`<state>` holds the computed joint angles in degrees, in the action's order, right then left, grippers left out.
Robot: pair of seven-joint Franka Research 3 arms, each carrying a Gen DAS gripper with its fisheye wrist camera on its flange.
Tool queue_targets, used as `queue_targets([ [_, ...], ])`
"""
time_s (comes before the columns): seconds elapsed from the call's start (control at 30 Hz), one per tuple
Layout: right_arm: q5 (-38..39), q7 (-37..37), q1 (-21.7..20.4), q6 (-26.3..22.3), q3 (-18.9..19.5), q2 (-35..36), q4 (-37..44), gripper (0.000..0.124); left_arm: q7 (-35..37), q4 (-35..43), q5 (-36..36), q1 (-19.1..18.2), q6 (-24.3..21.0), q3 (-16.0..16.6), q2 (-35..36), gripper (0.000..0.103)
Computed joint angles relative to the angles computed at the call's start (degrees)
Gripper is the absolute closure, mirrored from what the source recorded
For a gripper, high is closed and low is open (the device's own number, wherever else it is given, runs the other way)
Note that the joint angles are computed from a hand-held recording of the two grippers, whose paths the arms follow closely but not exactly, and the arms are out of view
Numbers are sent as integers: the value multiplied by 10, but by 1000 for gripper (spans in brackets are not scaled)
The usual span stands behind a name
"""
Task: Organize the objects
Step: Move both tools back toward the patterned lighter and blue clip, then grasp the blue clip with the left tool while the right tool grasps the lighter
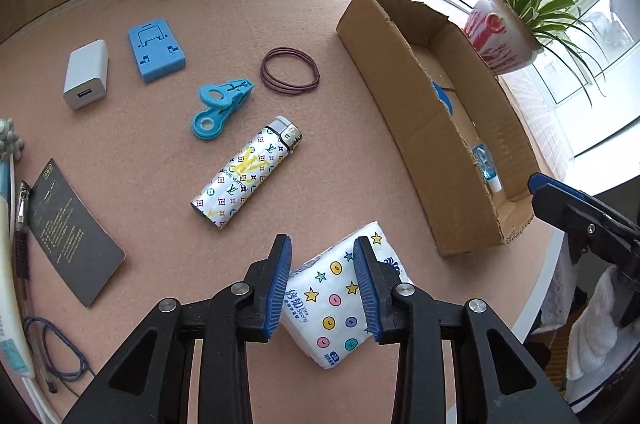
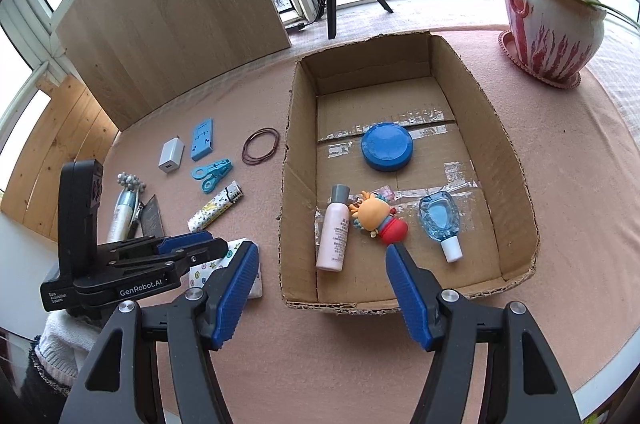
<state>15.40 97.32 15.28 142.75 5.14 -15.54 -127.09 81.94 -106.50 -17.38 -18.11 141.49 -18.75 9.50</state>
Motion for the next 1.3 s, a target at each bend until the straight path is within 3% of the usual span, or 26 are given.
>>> queue_targets([
  [0.2,8,-25,16,-1,5,16,23,61,-41,-46,21,3,21,16,-51,67],
  [0.3,11,-33,24,-1,9,32,43,61,-83,-53,65,8,23,31,-63,67],
  [0.43,-1,-34,36,-3,19,64,79,61,-131,-62,95,25,14,48,-74,50],
  [0.63,65,-41,53,-50,14,144,159,61,-135,-74,107,44,7,59,-86,46],
  [0.8,74,10,54,-97,13,207,216,61,-136,-47,126,49,10,59,-68,46],
  [1.0,24,91,69,-118,10,261,260,61,-118,16,127,53,4,52,-18,46],
  [1.3,-130,192,114,-129,-3,308,310,60,-84,130,145,54,-33,38,70,46],
])
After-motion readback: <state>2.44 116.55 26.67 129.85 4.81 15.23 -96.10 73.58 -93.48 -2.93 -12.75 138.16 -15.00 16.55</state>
